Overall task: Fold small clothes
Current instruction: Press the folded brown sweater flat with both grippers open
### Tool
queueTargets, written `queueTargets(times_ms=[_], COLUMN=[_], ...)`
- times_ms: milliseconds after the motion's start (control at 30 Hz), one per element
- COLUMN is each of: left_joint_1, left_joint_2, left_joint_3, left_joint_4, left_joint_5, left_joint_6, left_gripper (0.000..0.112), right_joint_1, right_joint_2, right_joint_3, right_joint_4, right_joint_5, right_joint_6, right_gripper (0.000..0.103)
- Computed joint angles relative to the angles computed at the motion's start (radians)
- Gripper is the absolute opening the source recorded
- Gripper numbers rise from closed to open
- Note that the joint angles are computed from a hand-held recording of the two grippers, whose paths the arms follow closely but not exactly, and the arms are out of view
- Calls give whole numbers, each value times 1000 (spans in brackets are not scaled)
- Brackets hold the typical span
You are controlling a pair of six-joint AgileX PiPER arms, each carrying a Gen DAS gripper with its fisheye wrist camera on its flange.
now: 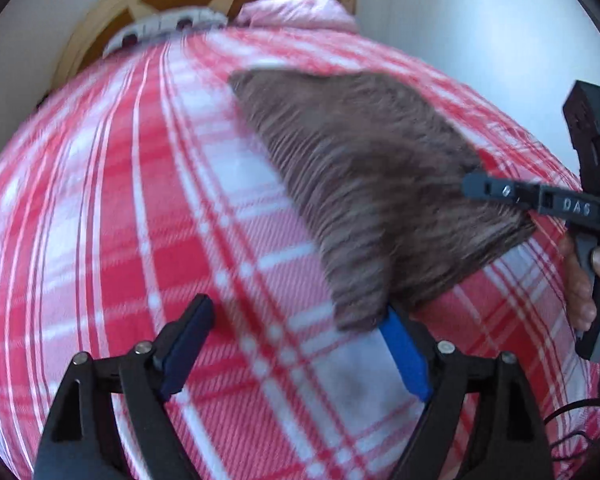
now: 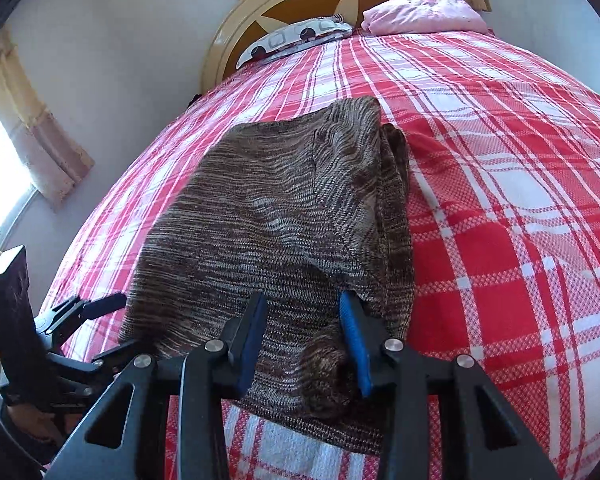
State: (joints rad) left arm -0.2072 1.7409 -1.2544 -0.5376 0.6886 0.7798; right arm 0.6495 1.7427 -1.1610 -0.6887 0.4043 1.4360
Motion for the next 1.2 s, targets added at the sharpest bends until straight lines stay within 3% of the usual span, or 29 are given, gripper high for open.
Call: queueTargets(times_ms=[100,200,267,367,433,500,567,633,733,800,933,1133,1200], left_joint_1=[42,33,-15,-76,-118,-120,-118,-116,-109,-86,-66,-46,-50], left_joint_2=[-66,-89,-70,32,94,157,177,158,142,146,129,43,45], left_joint_3=[33,3,-37,-171,-234,-300,-299,-254,-183,-180,-181,-62,-59], left_joint_4=[-138,-199,-132,37,203,269,277,239,151,58,18,-50,-45], left_joint_5=[-11,-60,-137,-176,-201,-166,-140,-134,-170,-141,-94,-66,-65], left_joint_6=[109,123,51,-132,-290,-337,-347,-317,-233,-151,-156,-83,-82], left_gripper=[86,97,100,100,100,100,100,101,103,103,103,103,103], right_joint_1=[12,69,88,90,35,-8,-34,-46,-56,-48,-52,42,86], right_joint_2=[-24,-36,-35,19,65,120,198,215,173,164,136,67,66], right_joint_3=[21,-22,-68,-217,-284,-342,-422,-408,-328,-312,-263,-229,-220], right_joint_4=[-54,-135,-171,-97,65,213,273,244,232,210,198,42,11], right_joint_5=[-1,114,143,201,132,137,245,277,207,208,155,212,277], right_joint_6=[61,124,122,-62,-237,-380,-450,-414,-399,-386,-366,-245,-224], right_gripper=[39,42,47,47,47,47,47,47,46,46,46,47,47])
